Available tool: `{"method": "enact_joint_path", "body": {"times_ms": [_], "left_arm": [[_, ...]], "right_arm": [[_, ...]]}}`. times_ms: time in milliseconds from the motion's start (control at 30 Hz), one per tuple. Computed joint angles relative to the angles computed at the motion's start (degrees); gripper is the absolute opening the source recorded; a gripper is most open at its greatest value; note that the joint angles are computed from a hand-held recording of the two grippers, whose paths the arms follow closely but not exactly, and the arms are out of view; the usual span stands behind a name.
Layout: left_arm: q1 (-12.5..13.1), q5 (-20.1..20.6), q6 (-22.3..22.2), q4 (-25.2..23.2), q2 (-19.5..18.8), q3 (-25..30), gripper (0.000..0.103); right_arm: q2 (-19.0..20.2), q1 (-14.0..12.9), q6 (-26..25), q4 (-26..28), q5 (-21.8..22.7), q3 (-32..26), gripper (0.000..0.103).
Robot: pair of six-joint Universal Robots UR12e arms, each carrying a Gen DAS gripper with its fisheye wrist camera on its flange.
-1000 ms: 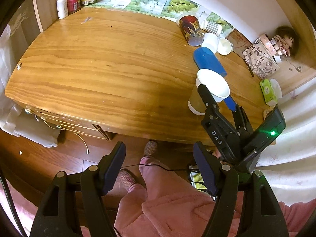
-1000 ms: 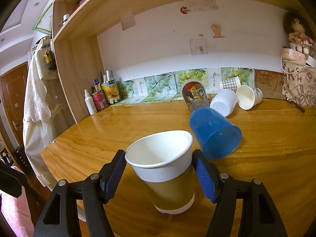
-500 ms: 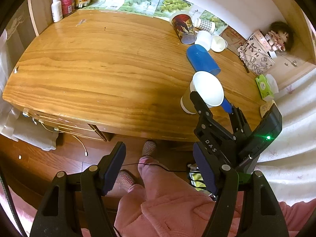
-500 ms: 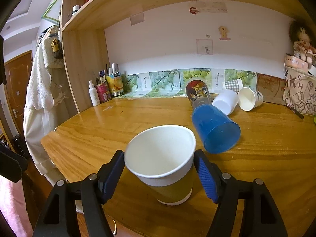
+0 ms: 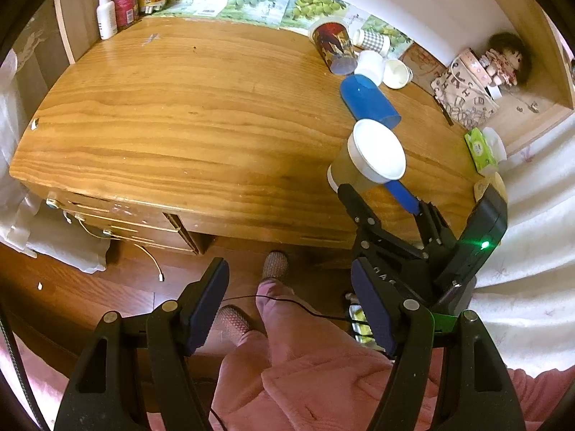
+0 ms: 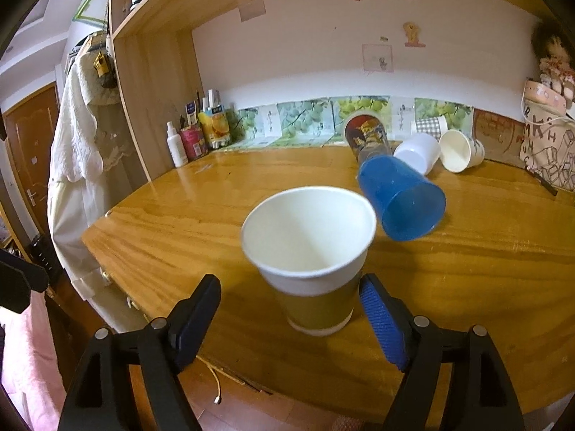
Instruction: Flip cup upright
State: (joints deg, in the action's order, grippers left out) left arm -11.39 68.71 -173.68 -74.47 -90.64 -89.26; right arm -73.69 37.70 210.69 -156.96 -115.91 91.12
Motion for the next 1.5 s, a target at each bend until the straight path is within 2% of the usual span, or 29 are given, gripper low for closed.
{"method": "enact_joint_path", "body": {"times_ms": [100,267,433,533,667,833,967,1067,1167,1267,1367,1500], "left_arm": [[0.0,0.2,1.2,-0.3,-0.3,0.3,0.074],[-0.7,0.7,-0.6,3.2,-1.3,1.0,0.074],[-1.7,-0.2,0.4,4.4,-3.1,3.2,0.074],[-2.7,0.3,2.1,5.1,-4.3,5.2,0.074],[-3.9,1.8,1.7,10.0,-5.3,6.5,0.074],[-4.3,2.6,0.1,13.4,-5.8,7.7,0.074],[-5.1,6.3,-2.2,16.7,-5.4,8.1,0.074],[-5.2,6.9,-3.8,18.2,-4.6,8.0,0.074],[-5.4,8.1,-5.5,19.9,-3.7,7.2,0.074],[-5.9,10.4,-6.0,21.4,-2.8,6.4,0.083],[-5.9,10.0,-6.6,24.2,-1.5,4.7,0.085],[-6.9,14.1,-6.4,26.7,-0.3,3.1,0.088]], "right_arm": [[-0.6,0.1,2.2,3.2,0.6,-0.6,0.08],[-2.1,0.2,5.3,8.8,1.3,-2.1,0.082],[-4.1,-0.2,7.8,18.4,4.2,-4.9,0.082],[-5.2,-0.6,11.5,23.5,6.0,-6.5,0.082],[-6.4,-0.4,13.7,26.9,4.4,-8.1,0.084],[-6.7,-0.8,13.4,32.1,2.9,-11.7,0.084],[-7.1,-1.4,14.5,33.3,4.1,-13.2,0.089],[-7.0,-1.5,15.1,36.2,4.6,-14.9,0.089],[-7.1,-1.2,15.3,36.6,4.2,-15.5,0.089],[-7.1,-0.3,15.4,37.2,1.4,-15.8,0.089],[-7.5,0.3,15.6,36.1,-0.4,-15.3,0.089],[-8.0,1.1,15.2,35.4,-2.7,-14.9,0.093]]}}
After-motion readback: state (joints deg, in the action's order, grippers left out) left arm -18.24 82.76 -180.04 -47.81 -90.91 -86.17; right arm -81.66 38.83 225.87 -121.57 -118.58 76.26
